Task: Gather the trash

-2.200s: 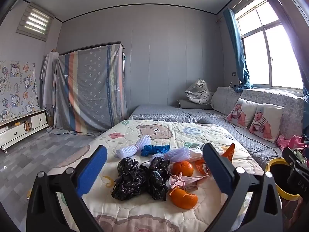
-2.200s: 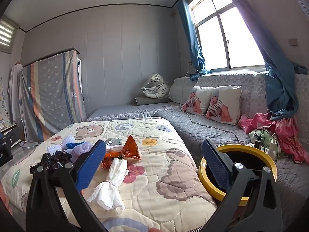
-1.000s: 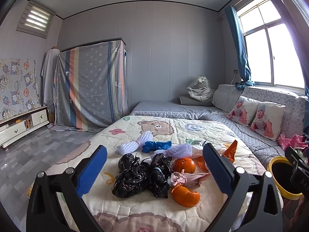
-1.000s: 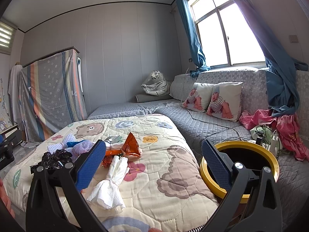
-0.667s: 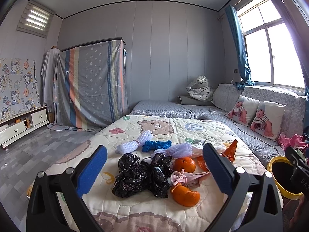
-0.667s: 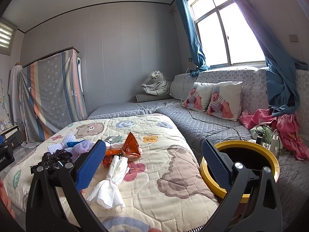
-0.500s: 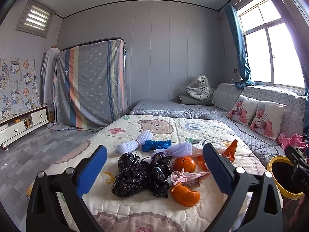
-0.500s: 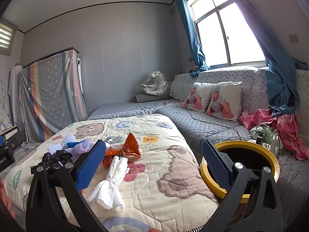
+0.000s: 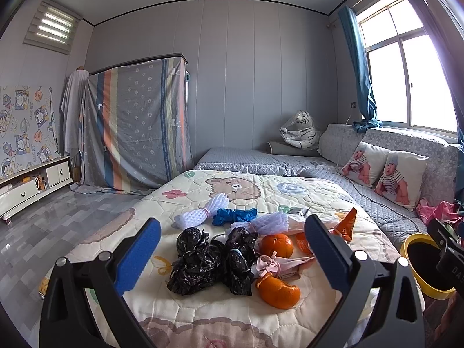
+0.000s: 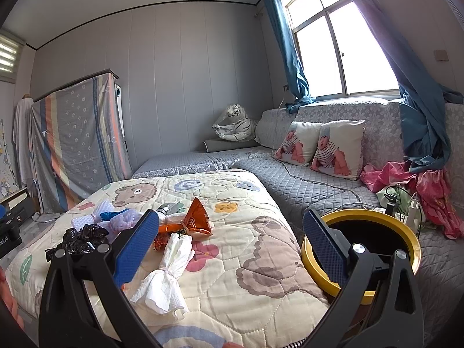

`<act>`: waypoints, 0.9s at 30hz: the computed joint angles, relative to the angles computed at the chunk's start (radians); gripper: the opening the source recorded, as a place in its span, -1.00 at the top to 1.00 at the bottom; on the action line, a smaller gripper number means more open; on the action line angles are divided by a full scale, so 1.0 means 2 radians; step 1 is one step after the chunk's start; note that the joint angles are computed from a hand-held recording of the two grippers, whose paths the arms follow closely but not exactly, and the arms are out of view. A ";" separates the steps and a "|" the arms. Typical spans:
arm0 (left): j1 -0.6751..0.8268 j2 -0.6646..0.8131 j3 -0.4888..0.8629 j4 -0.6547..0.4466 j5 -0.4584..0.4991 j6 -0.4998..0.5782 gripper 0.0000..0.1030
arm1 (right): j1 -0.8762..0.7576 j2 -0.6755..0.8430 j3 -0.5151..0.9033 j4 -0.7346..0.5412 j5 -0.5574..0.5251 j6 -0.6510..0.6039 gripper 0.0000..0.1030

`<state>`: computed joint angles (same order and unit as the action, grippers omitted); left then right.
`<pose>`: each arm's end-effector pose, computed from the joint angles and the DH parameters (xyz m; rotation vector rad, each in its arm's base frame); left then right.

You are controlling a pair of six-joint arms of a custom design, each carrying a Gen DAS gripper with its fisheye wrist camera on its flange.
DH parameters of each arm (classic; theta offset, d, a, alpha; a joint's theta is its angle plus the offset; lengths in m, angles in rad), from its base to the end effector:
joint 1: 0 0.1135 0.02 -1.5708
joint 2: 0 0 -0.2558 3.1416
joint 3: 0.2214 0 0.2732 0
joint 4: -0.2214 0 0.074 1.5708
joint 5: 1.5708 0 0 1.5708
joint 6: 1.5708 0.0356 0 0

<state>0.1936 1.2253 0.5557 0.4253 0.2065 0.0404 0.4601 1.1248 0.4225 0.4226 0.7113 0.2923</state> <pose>0.2813 0.0477 0.2095 0.0076 1.8098 -0.0211 0.2334 0.0897 0.1900 0.3348 1.7513 -0.1181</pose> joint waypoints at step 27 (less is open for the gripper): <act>-0.001 0.011 -0.004 0.008 0.003 0.003 -0.87 | -0.005 0.028 0.006 0.017 -0.013 0.003 -0.85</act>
